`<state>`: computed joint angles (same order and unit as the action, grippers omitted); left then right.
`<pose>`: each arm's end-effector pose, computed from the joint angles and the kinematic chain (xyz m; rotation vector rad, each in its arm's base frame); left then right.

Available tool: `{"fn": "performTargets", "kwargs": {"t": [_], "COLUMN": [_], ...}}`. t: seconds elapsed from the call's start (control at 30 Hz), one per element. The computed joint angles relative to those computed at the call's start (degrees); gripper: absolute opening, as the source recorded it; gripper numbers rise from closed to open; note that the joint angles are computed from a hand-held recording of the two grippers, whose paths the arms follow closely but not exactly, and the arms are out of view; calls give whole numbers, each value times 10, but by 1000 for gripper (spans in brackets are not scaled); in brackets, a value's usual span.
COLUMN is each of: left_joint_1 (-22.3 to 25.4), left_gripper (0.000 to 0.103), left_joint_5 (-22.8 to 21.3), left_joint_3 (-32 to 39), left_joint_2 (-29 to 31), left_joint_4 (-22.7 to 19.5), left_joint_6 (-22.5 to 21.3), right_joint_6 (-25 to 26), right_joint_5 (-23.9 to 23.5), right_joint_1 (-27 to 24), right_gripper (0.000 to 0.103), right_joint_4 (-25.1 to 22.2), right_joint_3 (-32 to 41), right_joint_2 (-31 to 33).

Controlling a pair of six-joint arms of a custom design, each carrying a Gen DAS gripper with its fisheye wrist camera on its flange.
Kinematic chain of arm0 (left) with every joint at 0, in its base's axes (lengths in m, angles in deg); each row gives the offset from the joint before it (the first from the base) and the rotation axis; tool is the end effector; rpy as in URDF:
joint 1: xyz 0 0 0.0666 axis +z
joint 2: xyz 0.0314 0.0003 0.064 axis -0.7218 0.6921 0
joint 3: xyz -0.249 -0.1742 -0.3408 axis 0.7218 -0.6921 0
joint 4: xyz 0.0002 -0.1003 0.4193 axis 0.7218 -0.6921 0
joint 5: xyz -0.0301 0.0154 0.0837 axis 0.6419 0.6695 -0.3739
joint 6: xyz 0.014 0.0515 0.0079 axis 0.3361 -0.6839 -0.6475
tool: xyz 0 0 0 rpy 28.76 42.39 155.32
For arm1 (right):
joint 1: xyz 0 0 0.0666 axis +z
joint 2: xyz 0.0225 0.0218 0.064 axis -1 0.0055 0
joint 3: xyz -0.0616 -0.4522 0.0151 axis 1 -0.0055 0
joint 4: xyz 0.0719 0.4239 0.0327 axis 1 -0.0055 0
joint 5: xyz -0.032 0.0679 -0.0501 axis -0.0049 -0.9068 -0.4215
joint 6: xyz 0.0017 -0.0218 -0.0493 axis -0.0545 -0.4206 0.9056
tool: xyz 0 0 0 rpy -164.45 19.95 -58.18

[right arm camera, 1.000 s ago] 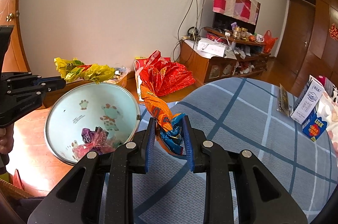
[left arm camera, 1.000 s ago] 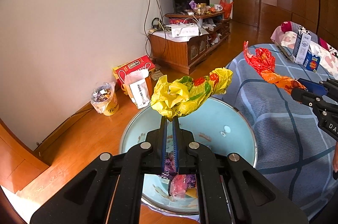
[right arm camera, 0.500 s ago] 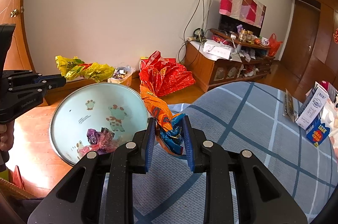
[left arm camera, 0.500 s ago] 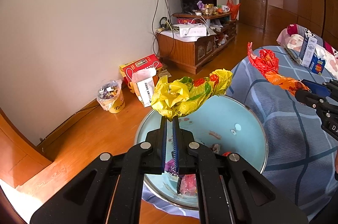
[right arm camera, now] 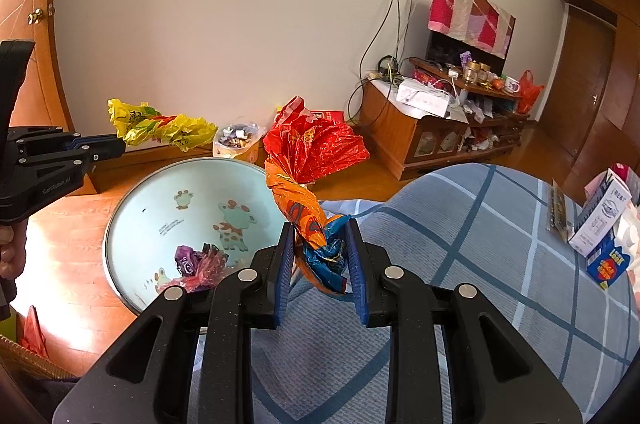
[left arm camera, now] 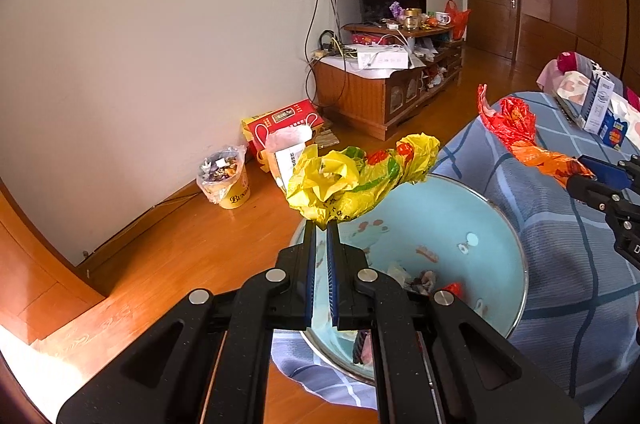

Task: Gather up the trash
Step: 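Open both tools to drop the two wrappers into the bin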

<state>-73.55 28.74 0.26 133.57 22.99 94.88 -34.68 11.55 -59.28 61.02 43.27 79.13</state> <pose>0.3732 -0.1818 0.2736 0.2633 2.2546 0.0321 0.3475 0.1931 0.2861 -0.3689 2.2106 0.0425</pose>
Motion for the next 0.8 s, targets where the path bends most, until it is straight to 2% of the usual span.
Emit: {"fn": "performTargets", "kwargs": {"t": [0.8], "left_joint_1": [15], "left_gripper": [5], "left_joint_5": [-1], "left_joint_3": [-7], "left_joint_2": [-9], "left_joint_4": [0], "left_joint_6": [9], "right_joint_6": [10], "right_joint_5": [-9], "right_joint_1": [15], "right_gripper": [27], "right_joint_4": [-2], "right_joint_3": [13], "right_joint_2": [15]}}
